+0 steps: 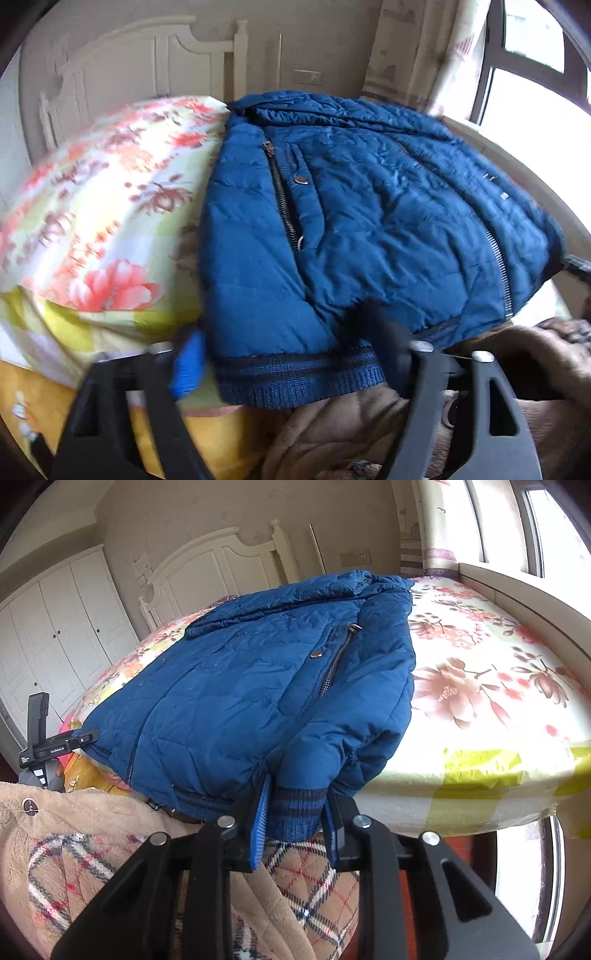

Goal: Fold large clothes

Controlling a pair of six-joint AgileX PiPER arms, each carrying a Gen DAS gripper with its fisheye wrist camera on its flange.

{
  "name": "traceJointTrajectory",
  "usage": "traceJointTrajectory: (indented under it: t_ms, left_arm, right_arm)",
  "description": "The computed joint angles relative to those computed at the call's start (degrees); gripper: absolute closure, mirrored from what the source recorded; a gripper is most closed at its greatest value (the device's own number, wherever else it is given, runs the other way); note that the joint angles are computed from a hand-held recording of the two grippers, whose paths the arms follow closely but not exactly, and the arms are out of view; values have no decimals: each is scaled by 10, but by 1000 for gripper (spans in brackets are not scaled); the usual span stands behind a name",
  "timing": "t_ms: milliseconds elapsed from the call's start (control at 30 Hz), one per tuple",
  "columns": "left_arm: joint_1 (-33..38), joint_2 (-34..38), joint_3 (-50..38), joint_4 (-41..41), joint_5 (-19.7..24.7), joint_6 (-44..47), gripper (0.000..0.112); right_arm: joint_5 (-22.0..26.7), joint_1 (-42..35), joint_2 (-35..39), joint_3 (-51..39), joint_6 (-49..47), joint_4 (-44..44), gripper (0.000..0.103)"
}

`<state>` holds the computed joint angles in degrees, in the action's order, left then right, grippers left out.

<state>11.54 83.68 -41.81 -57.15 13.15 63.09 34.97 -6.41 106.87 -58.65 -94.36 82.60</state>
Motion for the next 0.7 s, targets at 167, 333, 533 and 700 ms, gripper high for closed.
traceJointTrajectory:
  t_ms: [167,333,533,700]
  left_arm:
    - [85,-43,12,-146,117,135,94]
    - [206,-133,9,-206,311,145,95]
    - [349,-226,-32,-230,514,109,95]
    - [316,-163,-168,-216,514,12,94]
  right_arm:
    - [50,-18,-38,47,-120,64,92]
    - [215,-107,-127,88,-171,99,93]
    - [330,-168,-217,91,-149,137,96]
    - [258,-112,-182,-74,-37,149,97]
